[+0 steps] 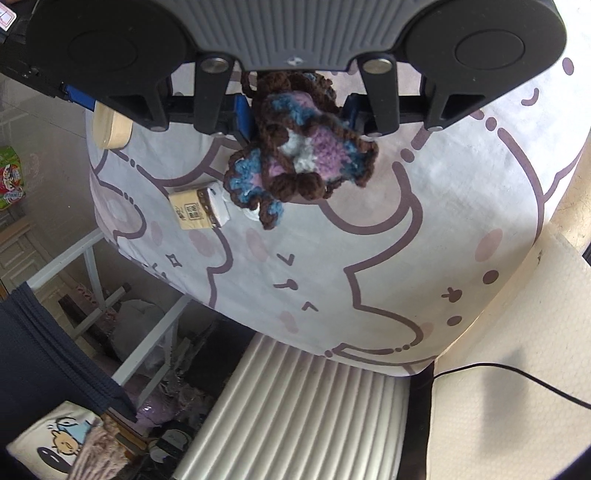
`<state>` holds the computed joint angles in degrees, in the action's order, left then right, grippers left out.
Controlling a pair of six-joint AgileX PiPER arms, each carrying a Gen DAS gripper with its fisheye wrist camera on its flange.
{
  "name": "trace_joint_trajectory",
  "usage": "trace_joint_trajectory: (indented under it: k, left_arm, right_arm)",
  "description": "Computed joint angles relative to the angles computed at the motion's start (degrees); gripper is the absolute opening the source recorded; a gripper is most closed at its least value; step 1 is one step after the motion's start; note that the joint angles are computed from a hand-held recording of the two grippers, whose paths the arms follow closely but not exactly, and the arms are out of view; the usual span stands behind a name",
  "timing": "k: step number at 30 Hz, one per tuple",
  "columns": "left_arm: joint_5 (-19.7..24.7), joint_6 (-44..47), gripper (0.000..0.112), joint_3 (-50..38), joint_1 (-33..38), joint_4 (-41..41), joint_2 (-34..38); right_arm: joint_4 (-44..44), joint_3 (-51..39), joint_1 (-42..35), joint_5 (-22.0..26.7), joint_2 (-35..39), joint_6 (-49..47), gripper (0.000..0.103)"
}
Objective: Organize objects
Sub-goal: 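Lift the flower with left gripper while right carries the wooden block toward the box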
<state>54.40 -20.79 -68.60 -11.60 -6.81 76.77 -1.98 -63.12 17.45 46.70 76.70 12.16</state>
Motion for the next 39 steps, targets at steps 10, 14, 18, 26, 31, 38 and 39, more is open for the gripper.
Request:
trace_joint_trajectory:
  k: [10, 14, 18, 26, 31, 38, 39]
  left_arm:
    - [2.67, -1.64, 0.047, 0.17, -7.83, 3.33, -6.73]
    - [3.66, -2.53, 0.047, -0.81, -10.34, 4.47, -8.38]
    - [4.73, -4.19, 0.047, -1.61, -14.16, 6.30, -8.83]
    - [5.42, -8.54, 0.047, -2.15, -23.85, 10.95, -7.97]
    - [3.68, -11.20, 0.047, -2.05, -28.07, 12.28, -7.54]
    - [2.47, -11.72, 0.047, -3.01, -31.86, 11.26, -4.71]
    - [2.34, -11.46, 0.047, -3.11, -32.14, 10.72, -4.32]
  right_arm:
    - [0.72, 0.71, -2.37, 5.71, -10.89, -2.30, 0.047]
    - [2.48, 0.44, -5.49, 7.90, -14.54, -4.83, 0.047]
    - [5.15, 1.05, -10.03, 10.19, -17.70, -9.00, 0.047]
    - [12.06, 2.19, -21.32, 13.97, -22.38, -18.72, 0.047]
    - [16.28, 2.56, -26.67, 14.78, -23.70, -23.94, 0.047]
    - [24.89, 4.29, -38.58, 18.49, -20.54, -27.84, 0.047]
    - [25.61, 4.87, -40.06, 18.89, -19.75, -26.75, 0.047]
